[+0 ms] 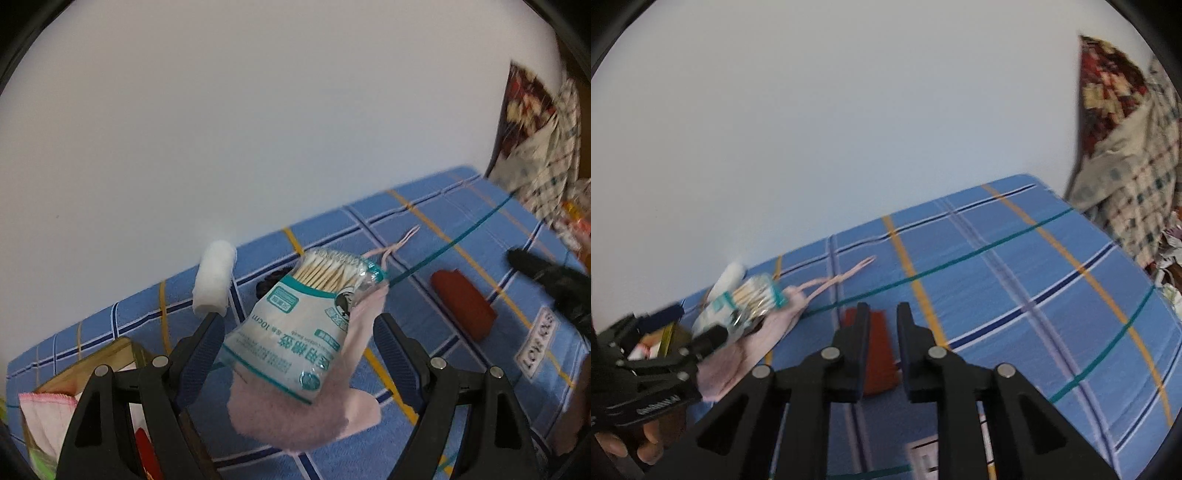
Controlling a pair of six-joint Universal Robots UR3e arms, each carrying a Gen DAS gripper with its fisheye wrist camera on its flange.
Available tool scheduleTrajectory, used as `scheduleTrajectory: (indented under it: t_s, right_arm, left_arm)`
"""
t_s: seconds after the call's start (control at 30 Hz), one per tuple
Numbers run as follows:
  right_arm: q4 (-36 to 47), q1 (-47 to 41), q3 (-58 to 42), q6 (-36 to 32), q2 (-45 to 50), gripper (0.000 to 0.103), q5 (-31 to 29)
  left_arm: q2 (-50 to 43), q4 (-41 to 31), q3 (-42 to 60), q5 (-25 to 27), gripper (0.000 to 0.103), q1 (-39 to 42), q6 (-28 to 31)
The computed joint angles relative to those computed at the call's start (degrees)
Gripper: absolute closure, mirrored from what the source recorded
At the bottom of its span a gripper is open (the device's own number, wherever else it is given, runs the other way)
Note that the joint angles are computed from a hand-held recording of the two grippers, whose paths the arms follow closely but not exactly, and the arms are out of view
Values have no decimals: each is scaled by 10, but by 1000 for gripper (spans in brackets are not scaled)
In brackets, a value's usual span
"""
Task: Organize soft objects
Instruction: 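Grasp the red cloth with the right gripper while the left grasps the cotton-swab bag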
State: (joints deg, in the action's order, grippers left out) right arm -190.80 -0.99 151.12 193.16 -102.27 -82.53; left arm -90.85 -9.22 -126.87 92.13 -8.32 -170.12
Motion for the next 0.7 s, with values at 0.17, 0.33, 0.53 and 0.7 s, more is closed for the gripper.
scheduleTrajectory:
  t_s: [0.17, 0.33, 0.53, 0.7]
  right_arm:
    - [33, -35, 2, -4, -45, 81, 11]
    - [74, -96, 11, -20, -85, 59, 73]
    - [90, -61, -28, -35, -15, 54, 63]
    - [89, 32, -85, -57, 61, 54, -9]
  left_arm:
    - [-58, -46, 64, 68, 19, -35, -17]
    - [-108, -76, 104, 80, 19, -33, -29]
    - [-110, -54, 97, 84, 45, -31, -72]
    - [-25, 32, 4, 56, 46, -6, -92]
